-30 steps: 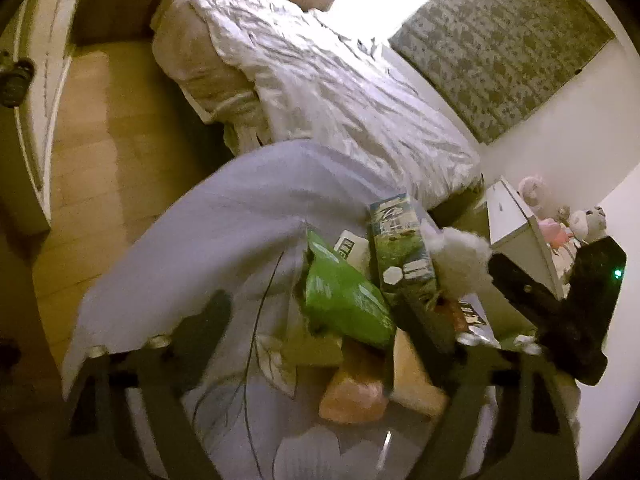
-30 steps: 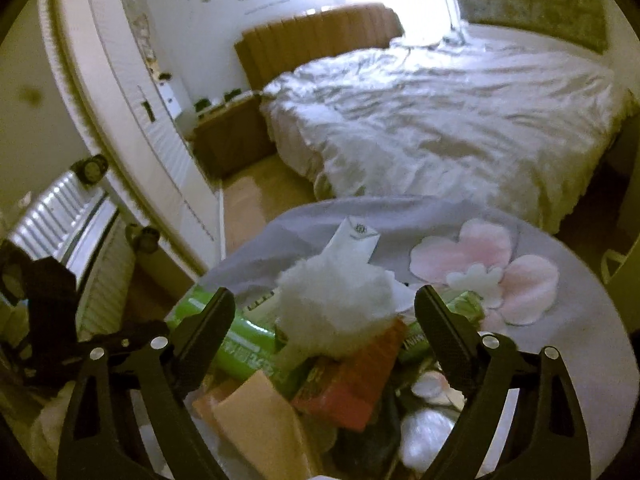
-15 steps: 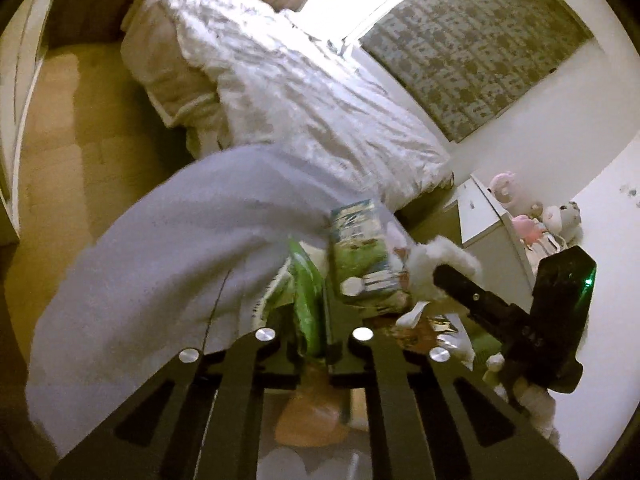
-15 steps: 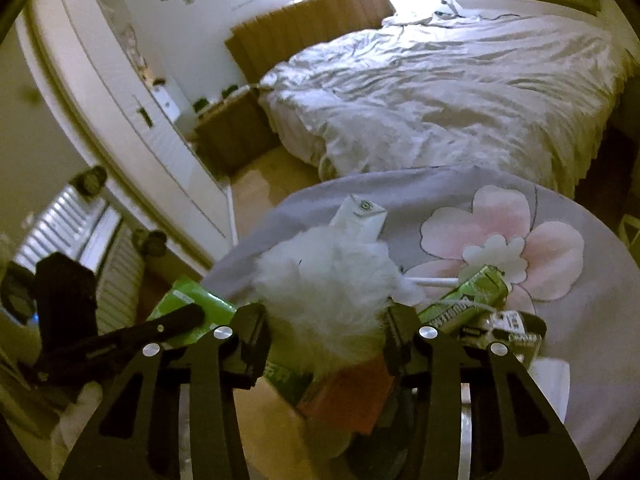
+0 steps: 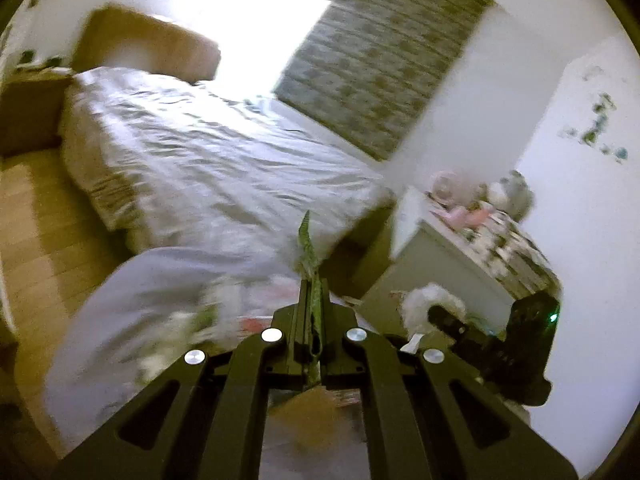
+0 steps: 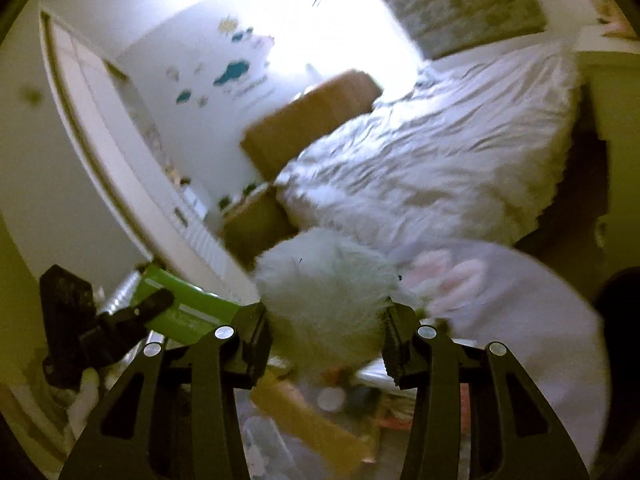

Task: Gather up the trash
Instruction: 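Carry both items to the black bin and open both tools to drop them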

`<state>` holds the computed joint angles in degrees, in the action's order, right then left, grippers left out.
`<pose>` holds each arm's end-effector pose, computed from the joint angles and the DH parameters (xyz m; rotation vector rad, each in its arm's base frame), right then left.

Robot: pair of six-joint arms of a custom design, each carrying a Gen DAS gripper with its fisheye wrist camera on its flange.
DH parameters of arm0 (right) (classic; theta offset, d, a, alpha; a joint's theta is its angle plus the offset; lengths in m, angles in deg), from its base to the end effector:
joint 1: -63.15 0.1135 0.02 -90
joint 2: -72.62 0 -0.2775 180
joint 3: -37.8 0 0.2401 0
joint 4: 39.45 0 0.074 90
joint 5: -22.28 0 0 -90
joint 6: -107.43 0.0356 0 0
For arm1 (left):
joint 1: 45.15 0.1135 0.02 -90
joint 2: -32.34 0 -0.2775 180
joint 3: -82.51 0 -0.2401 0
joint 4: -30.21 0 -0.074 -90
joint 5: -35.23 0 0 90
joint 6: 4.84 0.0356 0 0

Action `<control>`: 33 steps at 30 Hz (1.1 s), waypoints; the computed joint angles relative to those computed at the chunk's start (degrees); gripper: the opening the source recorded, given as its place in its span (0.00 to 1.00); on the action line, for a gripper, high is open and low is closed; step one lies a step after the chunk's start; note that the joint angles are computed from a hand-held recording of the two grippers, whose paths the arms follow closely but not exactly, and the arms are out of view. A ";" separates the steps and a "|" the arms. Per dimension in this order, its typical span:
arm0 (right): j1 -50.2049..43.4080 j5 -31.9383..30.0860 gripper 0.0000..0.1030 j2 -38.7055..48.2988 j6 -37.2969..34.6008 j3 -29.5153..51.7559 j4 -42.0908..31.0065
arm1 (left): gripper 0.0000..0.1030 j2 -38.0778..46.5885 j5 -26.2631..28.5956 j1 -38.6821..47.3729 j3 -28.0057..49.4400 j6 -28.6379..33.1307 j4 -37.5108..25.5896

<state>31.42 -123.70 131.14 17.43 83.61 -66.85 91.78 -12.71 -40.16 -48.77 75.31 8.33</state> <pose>0.1696 -0.0702 0.2368 0.0697 2.0158 0.7521 0.2007 -0.0064 0.2537 0.1622 2.0769 -0.8304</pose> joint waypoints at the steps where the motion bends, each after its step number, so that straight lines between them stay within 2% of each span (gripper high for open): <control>1: -5.01 -2.41 0.44 0.19 -3.74 0.75 -3.42 | 0.03 -0.22 -1.86 -3.35 0.44 -1.50 0.74; 4: -19.45 -7.56 0.44 5.16 -16.61 4.40 -13.05 | 0.03 2.39 -8.11 -15.87 1.55 -6.37 5.33; 6: -27.84 -9.59 0.44 11.63 -25.42 7.57 -18.77 | 0.03 6.79 -13.11 -25.49 2.66 -9.26 10.14; 9: -35.11 -8.37 0.44 20.16 -30.50 9.76 -18.49 | 0.03 14.70 -16.83 -35.62 5.95 -11.80 14.34; 14: -39.88 -2.73 0.44 32.53 -29.61 10.81 -9.78 | 0.03 33.20 -21.05 -48.44 14.00 -13.95 19.78; 20: -40.87 4.02 0.44 48.41 -26.82 14.28 -0.75 | 0.04 50.35 -23.95 -55.78 24.77 -14.56 19.72; 26: -41.40 7.21 0.44 58.71 -27.32 17.73 2.20 | 0.04 59.33 -25.74 -58.89 32.64 -13.59 16.56; 29: -40.94 8.36 0.44 60.45 -26.87 17.67 3.52 | 0.04 62.66 -26.21 -59.37 35.72 -13.34 14.99; 32: -39.83 9.54 0.48 60.32 -25.15 16.96 4.88 | 0.04 64.06 -26.88 -59.41 37.00 -12.61 13.18; 33: -39.53 10.01 0.52 60.47 -24.75 16.88 5.50 | 0.05 64.52 -27.32 -59.55 37.84 -12.43 12.11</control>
<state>-8.11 -113.69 191.60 -7.32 100.50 -61.35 156.30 -40.03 -99.71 -10.94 62.88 20.45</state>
